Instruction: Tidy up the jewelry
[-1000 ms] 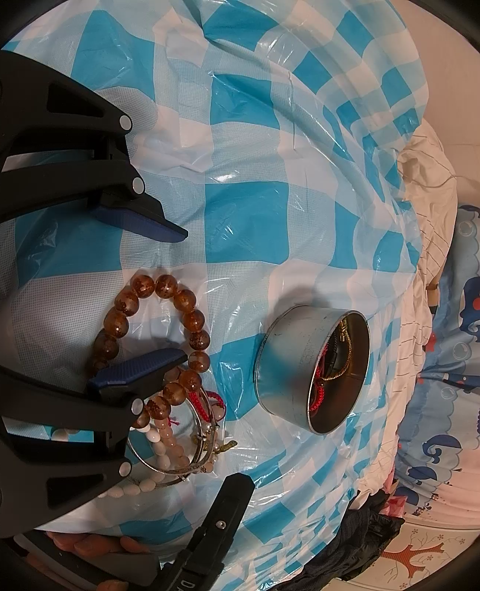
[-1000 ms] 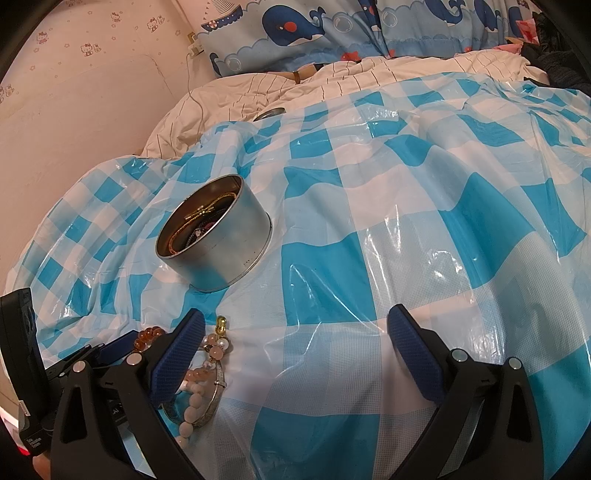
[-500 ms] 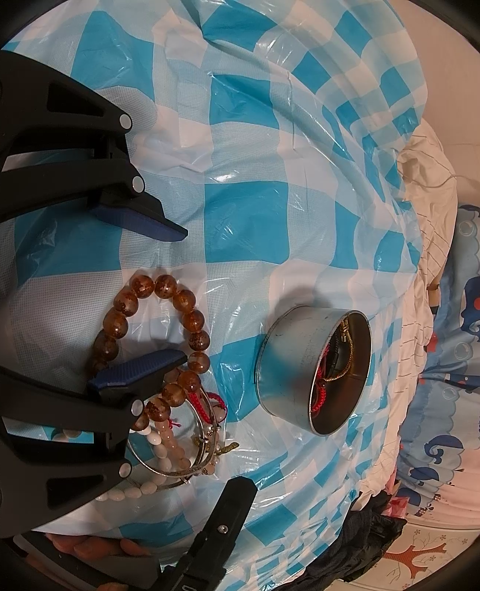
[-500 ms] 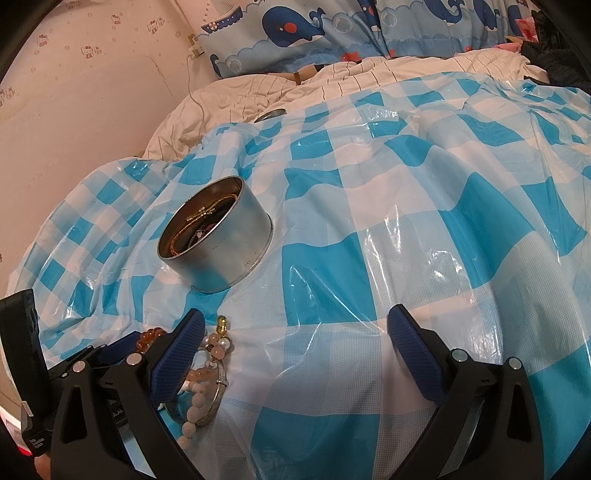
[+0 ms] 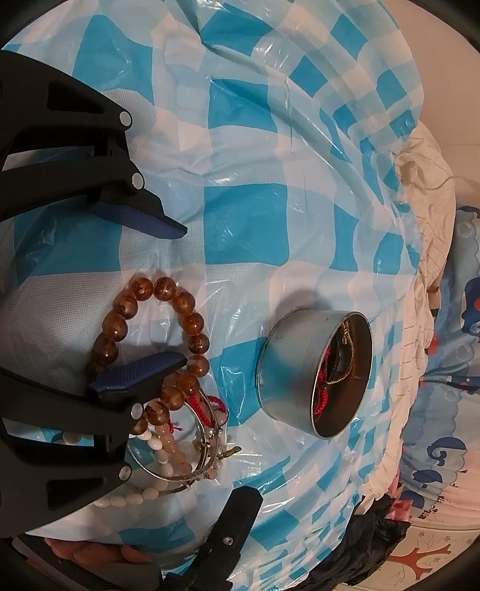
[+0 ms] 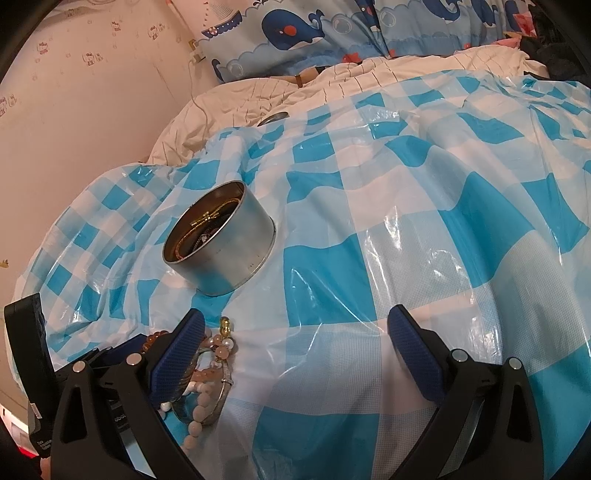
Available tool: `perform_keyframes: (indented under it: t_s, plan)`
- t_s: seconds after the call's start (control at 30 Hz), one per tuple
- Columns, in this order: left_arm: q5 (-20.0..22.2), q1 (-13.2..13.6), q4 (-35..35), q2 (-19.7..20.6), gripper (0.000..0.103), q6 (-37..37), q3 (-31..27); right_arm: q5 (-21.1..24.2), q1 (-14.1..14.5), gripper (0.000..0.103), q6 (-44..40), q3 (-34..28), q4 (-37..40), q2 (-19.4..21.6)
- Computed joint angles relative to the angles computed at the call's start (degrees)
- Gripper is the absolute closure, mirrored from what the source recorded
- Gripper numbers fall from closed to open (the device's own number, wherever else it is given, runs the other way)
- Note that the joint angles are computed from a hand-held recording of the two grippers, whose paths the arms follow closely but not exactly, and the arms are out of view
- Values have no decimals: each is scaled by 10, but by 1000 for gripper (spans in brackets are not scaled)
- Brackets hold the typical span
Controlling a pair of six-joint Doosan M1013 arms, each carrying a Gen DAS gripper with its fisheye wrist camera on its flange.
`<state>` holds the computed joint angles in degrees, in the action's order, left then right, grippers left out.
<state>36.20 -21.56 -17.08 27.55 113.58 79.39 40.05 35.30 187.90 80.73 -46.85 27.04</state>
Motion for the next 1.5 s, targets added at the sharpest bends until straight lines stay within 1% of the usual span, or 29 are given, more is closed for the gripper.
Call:
perform_keyframes:
  t_s: [0.17,0.23,0.33,0.37,0.4,0.47,0.57,0.63,0.67,0.7,0.73,0.77,0.8,0.87,0.9,1.07,1.13,1.2,1.23,1.27,1.3,1.33,1.4,1.43,1.47,1.5]
  plan:
    - [1,0,-3,0,42,3,0,-2,-1,8,2,7,-1,-4]
    - [2,1,-9,0,42,7,0,5,-1,8,-12,1,12,-2]
    - [8,4,-25,0,41,17,-1,31,-6,7,-76,-22,70,6]
    - [11,6,-31,1,41,22,-2,33,-8,7,-98,-25,87,6]
    - [14,8,-41,1,41,28,-3,34,-12,7,-141,-30,119,5]
    - [19,9,-45,3,41,30,-6,15,-18,8,-194,-25,153,-2]
    - [24,12,-59,3,41,39,-7,-3,-16,8,-186,-16,152,-7]
    - [24,14,-75,3,42,49,-6,4,-17,8,-203,-25,174,-3]
    - [25,16,-85,3,44,56,-6,7,-17,8,-211,-27,177,-3]
    - [27,18,-98,3,52,65,-6,17,-14,8,-225,-36,176,0]
    - [30,21,-109,3,57,73,-6,18,-13,8,-228,-36,169,-1]
    - [32,23,-116,3,66,77,-7,24,-9,8,-232,-41,156,-1]
    - [37,24,-125,3,77,83,-8,29,-7,8,-236,-44,147,-1]
    - [43,28,-135,1,90,92,-10,33,-4,8,-249,-46,140,-1]
    - [37,29,-138,-2,92,97,-8,33,-1,8,-264,-48,139,0]
    - [13,41,-183,-19,92,124,0,38,9,8,-320,-64,132,10]
    - [6,46,-194,-24,92,128,0,35,13,15,-328,-66,118,13]
    - [4,49,-197,-26,92,126,-1,28,12,32,-350,-67,132,16]
    - [5,51,-196,-26,92,122,-2,27,10,36,-363,-69,146,18]
    - [7,52,-193,-25,92,114,-4,30,9,47,-373,-71,158,21]
    - [8,53,-192,-24,92,112,-5,31,8,52,-379,-72,165,22]
    - [11,54,-191,-24,92,108,-5,30,7,53,-386,-73,173,24]
    - [13,55,-190,-23,92,106,-7,33,7,59,-392,-76,176,28]
    - [14,55,-192,-23,92,108,-7,33,8,59,-395,-77,176,29]
    - [15,56,-193,-23,92,110,-8,34,8,63,-396,-78,173,30]
    - [15,56,-194,-23,92,112,-8,40,10,71,-397,-80,168,32]
